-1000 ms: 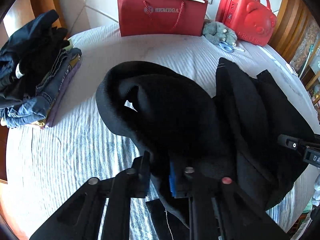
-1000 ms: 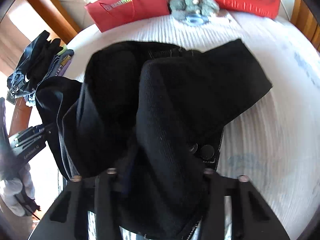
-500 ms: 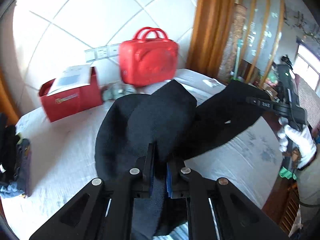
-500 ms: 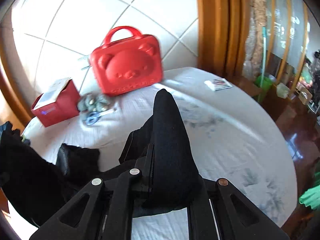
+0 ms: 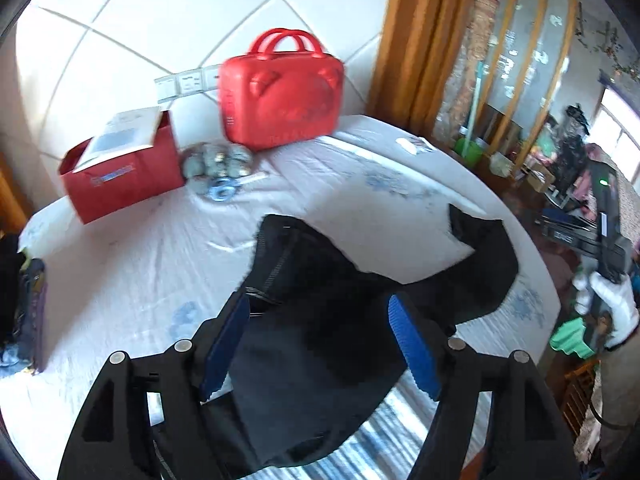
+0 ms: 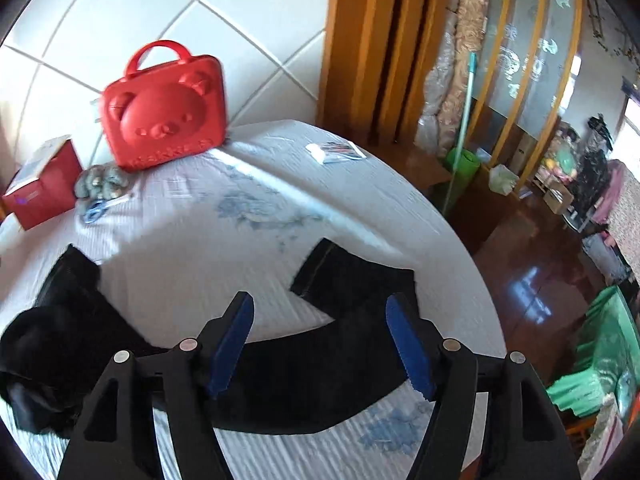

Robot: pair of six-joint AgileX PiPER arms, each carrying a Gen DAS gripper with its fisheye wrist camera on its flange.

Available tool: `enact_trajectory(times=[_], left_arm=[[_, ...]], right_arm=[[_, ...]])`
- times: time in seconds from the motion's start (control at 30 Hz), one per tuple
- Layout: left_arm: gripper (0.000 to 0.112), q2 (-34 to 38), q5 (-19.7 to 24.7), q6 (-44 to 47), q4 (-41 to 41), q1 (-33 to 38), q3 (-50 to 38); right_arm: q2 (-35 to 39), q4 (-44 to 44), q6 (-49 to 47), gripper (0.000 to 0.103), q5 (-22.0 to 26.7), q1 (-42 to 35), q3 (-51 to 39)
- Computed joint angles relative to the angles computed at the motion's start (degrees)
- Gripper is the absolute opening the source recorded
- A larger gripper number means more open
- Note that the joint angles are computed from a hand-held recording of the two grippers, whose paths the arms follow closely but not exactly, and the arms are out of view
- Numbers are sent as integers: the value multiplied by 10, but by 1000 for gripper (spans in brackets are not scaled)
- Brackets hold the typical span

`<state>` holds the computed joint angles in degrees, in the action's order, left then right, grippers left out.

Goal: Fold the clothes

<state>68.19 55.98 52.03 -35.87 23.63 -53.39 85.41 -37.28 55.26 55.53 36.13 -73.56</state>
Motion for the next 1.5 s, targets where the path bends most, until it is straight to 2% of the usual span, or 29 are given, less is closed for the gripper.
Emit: enact_trajectory(times=[0.07,0.13,0.23,0.43,0.57,0.67,0.77,0.8,0.83,0.87,0.9,0.93,0.97,1.03,1.1,1.2,1.27,1.3,1.33,1.37,1.4,1.5], left_arm=[[74,5,1,35,-3,62,14],[74,21,4,83,-4,125,28],[74,61,2,159,-3,213,47],[74,148,-63,236,39,316,77],[74,204,-99,270,72,350,92],[74,238,-144,279,85,347,109],[74,268,-166,286,90,338,120],[72,275,-173,288,92,331,125],[59,268,-177,292,89,327,131],[49,256,-180,296,84,324,137],[43,244,-182,301,80,321,143],[30,232,-185,305,75,317,149],[27,220,-186,309,71,314,154],[27,190,-135,305,56,325,136],[28,152,-81,293,38,329,117],[37,92,-24,251,13,298,93],[59,58,-9,205,-2,249,88],[64,43,-5,180,-9,222,83],[71,29,-12,155,-14,187,86],[74,16,-33,118,-7,140,97],[75,5,-59,63,12,84,107],[75,14,-155,-109,89,-59,138]], right_arm=[[-15,20,-8,75,-32,36,7],[-3,77,-55,79,-56,73,-22],[44,142,-128,79,-72,136,-76],[203,152,-168,79,-23,247,-220],[261,154,-195,81,10,287,-270],[284,149,-225,87,38,309,-290],[311,116,-242,87,85,337,-316],[326,93,-242,87,104,344,-331],[343,68,-243,86,124,351,-347],[359,66,-249,82,130,349,-363],[375,68,-255,71,135,346,-381],[374,78,-250,35,120,337,-383],[369,89,-242,26,103,327,-383],[362,112,-228,20,67,307,-384],[305,113,-164,17,-22,269,-324],[175,41,5,15,-153,193,-182],[76,-16,120,15,-211,115,-81],[28,-23,162,15,-248,62,-25],[-12,-7,182,15,-278,4,28],[-39,21,179,15,-285,-53,62],[-57,68,153,15,-270,-110,75],[-67,193,-11,16,-246,-272,119]])
